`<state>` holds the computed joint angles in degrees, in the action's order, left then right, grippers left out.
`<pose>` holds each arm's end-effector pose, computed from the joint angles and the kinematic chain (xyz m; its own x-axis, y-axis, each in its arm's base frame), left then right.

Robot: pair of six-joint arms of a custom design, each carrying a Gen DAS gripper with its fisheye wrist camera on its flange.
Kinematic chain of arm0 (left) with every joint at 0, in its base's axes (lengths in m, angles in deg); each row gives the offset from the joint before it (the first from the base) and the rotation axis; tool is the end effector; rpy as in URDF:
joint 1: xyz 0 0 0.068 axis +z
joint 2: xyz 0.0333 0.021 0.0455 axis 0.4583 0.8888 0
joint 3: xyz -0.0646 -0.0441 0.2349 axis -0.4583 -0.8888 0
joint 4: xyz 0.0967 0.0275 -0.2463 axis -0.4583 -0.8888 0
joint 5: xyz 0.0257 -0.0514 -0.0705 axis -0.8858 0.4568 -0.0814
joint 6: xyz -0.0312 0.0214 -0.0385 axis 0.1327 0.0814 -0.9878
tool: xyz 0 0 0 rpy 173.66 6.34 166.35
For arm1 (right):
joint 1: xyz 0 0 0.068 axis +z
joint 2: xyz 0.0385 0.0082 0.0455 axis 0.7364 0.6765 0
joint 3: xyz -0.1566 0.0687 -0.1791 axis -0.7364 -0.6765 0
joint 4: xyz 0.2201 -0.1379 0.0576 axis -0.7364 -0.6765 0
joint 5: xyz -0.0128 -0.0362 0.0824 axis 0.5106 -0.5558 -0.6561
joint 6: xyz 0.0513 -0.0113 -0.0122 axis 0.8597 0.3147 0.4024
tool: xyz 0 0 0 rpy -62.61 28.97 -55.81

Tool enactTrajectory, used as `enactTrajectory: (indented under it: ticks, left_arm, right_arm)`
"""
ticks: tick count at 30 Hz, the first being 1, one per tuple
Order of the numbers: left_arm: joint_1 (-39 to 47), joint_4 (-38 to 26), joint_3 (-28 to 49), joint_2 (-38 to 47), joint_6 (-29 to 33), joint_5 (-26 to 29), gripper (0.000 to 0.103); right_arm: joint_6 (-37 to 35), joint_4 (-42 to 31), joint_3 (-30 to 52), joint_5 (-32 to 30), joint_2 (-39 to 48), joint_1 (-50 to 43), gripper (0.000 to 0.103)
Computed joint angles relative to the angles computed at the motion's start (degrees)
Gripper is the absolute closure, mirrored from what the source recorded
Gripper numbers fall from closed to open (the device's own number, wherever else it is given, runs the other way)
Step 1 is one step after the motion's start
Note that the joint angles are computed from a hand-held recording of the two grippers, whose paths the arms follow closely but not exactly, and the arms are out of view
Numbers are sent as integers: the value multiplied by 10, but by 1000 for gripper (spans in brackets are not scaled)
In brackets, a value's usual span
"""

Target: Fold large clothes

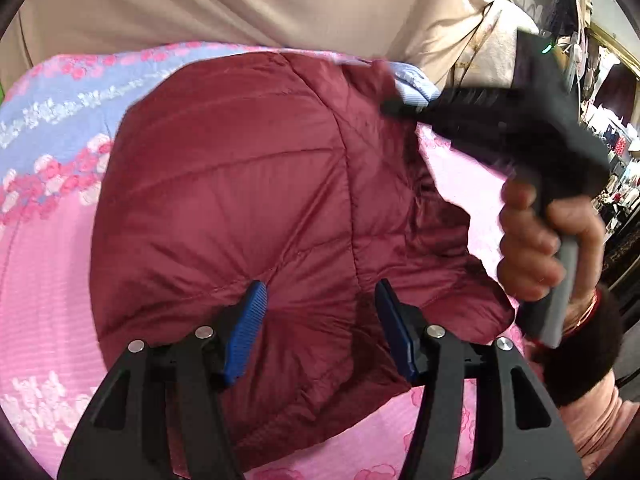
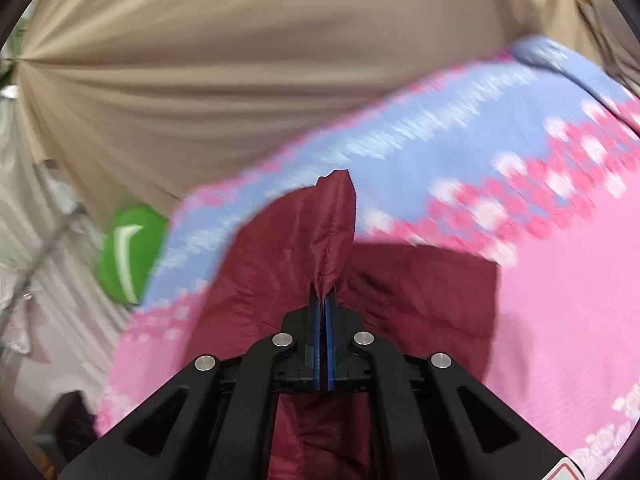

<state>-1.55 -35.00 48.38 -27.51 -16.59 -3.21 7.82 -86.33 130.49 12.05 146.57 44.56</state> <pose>0.1899 -0.0969 0.2394 -0.7091 -0.1746 -0.6832 -0.0019 0.9693 -0.2458 0.3683 0.0070 0.2558 -0.7565 -0.0354 -0.6530 -0.4732 0.7189 0.5092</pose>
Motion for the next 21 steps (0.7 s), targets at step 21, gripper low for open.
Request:
enactTrajectory:
  ticks: [21]
  left_arm:
    - [117, 2, 166, 95, 32, 86, 30]
  right_arm:
    - [-58, -127, 136, 36, 151, -75, 84]
